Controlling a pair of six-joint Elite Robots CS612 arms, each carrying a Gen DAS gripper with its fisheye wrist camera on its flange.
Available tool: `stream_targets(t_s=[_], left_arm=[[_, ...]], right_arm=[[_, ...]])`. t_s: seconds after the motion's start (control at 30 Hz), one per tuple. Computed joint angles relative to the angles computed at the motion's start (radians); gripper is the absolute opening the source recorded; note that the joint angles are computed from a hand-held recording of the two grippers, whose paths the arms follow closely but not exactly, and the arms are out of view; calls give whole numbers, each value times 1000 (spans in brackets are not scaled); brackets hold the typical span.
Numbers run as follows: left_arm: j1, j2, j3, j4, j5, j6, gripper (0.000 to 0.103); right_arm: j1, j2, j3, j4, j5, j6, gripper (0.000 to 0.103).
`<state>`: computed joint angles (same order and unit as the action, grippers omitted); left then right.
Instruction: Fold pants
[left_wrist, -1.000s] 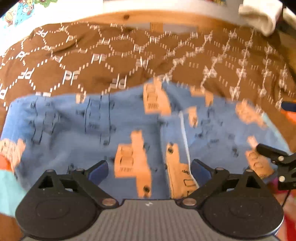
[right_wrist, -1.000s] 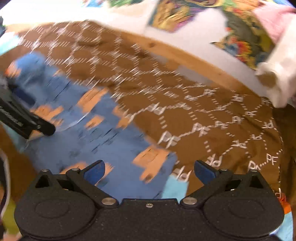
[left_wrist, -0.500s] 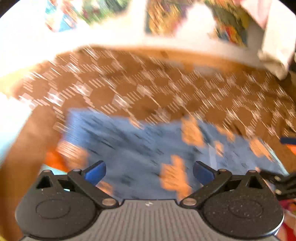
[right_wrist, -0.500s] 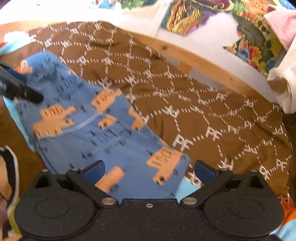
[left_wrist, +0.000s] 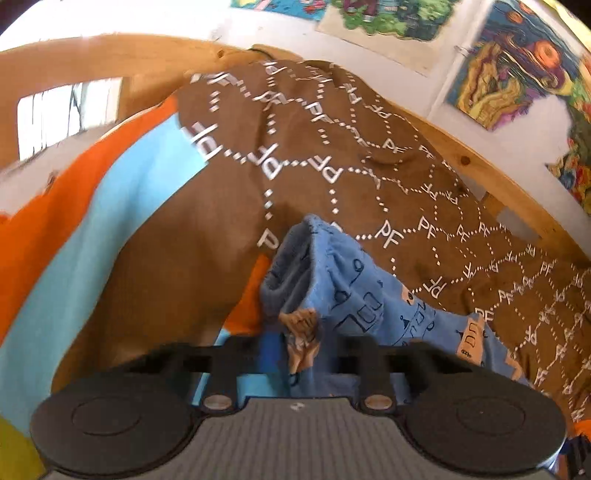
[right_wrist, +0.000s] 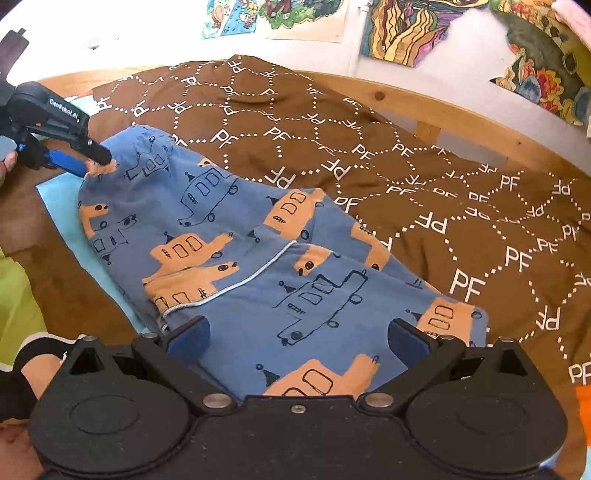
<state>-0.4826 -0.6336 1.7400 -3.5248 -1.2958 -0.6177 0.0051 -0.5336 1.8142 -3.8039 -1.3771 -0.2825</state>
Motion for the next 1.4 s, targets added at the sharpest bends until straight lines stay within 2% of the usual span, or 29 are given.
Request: stream_targets(t_s=[0.13, 0.2, 0.27, 0.33, 0.37, 0.4, 0.43, 0.63, 0.73, 0.9, 0.97, 1.03, 1.07, 1.13, 1.2, 1.4], left_arm=[[-33, 7, -5, -53, 138, 94, 12], [-41, 9, -16, -10, 188, 111, 12], [-42, 15, -28, 55, 212, 156, 15], [-48, 22, -31, 56, 232, 203, 26], [-49, 23, -28, 48, 227, 217, 34], [-47, 23, -28, 42, 208, 217, 49], [-44, 24, -29, 33, 186, 213, 57], [-40, 42, -50, 36, 175, 228, 60], [-28, 50, -64, 31, 146, 231, 61], [3, 54, -56, -43, 41, 102, 59], [10, 54, -52, -54, 26, 75, 51], [12, 50, -52, -33, 30, 73, 36], [14, 46, -53, -14, 26, 69, 32], [11, 36, -55, 27, 36, 48, 21], [1, 29, -56, 47, 62, 25, 18], [-47, 15, -46, 16, 163, 77, 16]], right_arm=[[-4, 4, 0, -12, -4, 27, 102], [-4, 4, 1, -14, -6, 26, 102], [-3, 6, 0, -13, -8, 19, 102], [-2, 6, 0, -13, -8, 17, 102], [-2, 6, 0, -12, -7, 16, 102], [-2, 6, 0, -12, -7, 16, 102], [-2, 5, 0, -12, -7, 16, 102], [-3, 5, 0, -9, -6, 17, 102], [-3, 5, 0, -10, -5, 17, 102], [-3, 5, 0, -10, -5, 17, 102], [-3, 5, 0, -11, -5, 17, 102], [-3, 6, 0, -16, -6, 18, 102], [-3, 8, 0, -24, -8, 20, 102], [-2, 11, -2, -43, -17, 25, 102], [0, 13, -4, -52, -23, 26, 102], [1, 15, -7, -46, -33, 22, 102]])
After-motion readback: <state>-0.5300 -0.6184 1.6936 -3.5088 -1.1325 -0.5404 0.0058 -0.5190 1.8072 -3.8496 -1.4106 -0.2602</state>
